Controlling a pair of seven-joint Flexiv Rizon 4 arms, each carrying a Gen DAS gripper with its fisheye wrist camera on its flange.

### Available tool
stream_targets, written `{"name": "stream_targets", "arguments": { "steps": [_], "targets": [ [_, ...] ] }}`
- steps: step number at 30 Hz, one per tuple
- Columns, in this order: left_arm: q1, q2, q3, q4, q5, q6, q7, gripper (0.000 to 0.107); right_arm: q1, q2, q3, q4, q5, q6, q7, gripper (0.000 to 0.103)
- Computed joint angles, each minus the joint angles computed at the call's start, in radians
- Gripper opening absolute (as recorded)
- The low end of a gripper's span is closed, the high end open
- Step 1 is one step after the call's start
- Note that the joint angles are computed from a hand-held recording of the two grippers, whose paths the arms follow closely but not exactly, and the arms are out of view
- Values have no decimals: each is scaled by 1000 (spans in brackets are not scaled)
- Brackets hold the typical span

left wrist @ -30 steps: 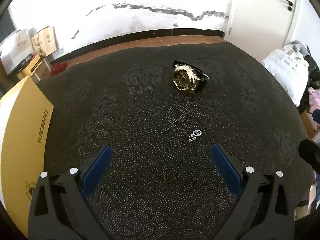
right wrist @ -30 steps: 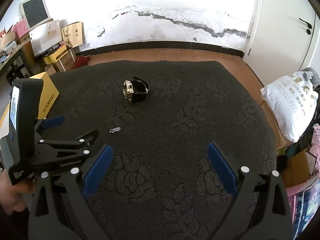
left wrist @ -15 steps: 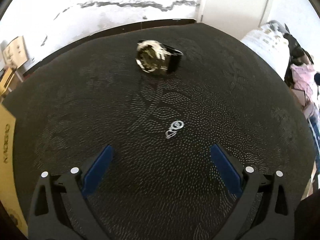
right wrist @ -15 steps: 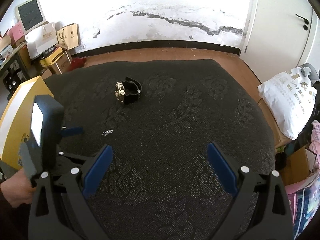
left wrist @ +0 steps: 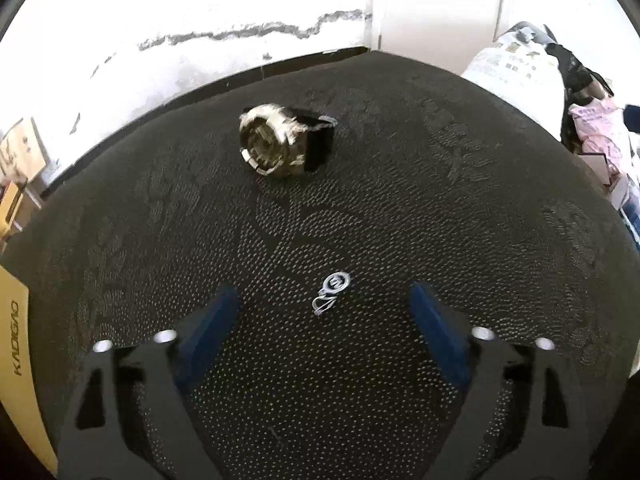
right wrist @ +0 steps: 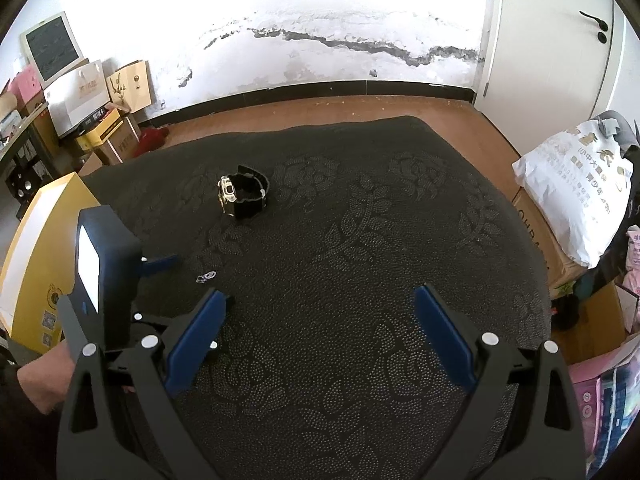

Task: Organize jewelry
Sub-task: 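Lower the left tool onto the small silver pendant and close on it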

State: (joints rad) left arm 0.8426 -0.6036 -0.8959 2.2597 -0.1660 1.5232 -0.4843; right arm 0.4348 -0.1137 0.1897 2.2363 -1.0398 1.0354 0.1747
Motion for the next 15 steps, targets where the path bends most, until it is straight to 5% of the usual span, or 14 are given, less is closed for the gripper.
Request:
{"name": "stream_targets", "arguments": {
  "steps": [3, 9, 14, 15],
  "targets": [
    [5, -1, -11, 10, 7, 17, -4, 72, -4, 3, -2, 4, 0, 11, 8, 92],
    [60, -4, -74, 48, 66, 22, 19, 30, -13, 14, -3, 13, -7, 19, 17, 92],
    [67, -2, -81, 56, 92, 21, 4, 21, -23, 20, -4, 20, -12, 30, 26, 92],
    [60, -1, -74, 56, 97, 30, -1, 12, -25, 21, -4, 21, -13, 31, 29, 92]
  ]
}}
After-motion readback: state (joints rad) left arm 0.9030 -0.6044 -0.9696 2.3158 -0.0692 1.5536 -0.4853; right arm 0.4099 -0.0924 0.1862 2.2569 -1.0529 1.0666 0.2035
